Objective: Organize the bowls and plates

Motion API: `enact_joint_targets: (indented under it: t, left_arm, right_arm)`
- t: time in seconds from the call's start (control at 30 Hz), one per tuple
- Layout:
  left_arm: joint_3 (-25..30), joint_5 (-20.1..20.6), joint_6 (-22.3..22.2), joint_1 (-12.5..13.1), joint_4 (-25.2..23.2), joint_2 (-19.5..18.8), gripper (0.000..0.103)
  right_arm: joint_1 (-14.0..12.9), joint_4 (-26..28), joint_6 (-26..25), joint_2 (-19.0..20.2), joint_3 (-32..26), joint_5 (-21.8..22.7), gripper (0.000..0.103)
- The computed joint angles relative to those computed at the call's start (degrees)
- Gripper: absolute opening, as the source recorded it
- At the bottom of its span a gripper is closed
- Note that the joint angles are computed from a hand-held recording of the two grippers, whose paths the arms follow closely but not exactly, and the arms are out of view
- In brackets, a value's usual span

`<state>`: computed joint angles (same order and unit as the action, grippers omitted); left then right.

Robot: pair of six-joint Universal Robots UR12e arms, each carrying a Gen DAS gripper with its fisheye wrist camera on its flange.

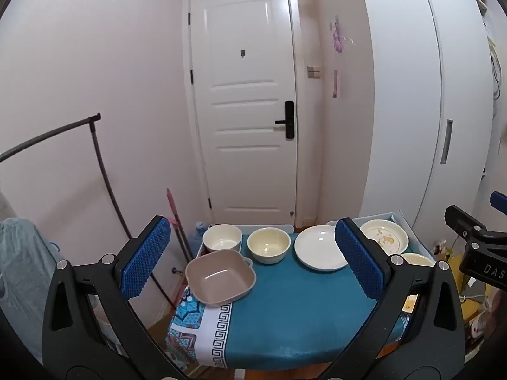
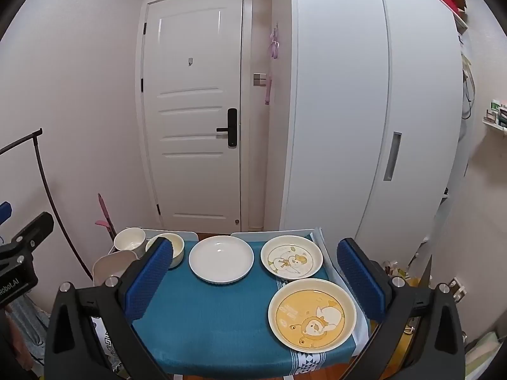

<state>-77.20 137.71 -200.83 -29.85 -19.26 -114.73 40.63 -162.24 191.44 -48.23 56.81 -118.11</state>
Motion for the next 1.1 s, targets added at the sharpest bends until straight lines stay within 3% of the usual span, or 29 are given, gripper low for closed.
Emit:
enact_joint_targets:
  t: [0.17,0.73,1.1]
  left_arm:
    - [0.39,0.65,-0.32,-0.06,-2.23,0.05,0.103]
    - [-1.91,1.19,2.30,-1.11,2.77,0.63,0.103]
    - [-1.65,1.23,2.13,-1.43,2.32,0.64,0.103]
  right_arm:
    - [0.16,0.52,0.89,-0.09,-0.05,-0.43,0.103]
    - [0.45,-0.87,1.27,-0.99,1.53,-1.66,0.103]
    - [0.62,-0.68,1.60,-0.88,1.32,-2.04,0.103]
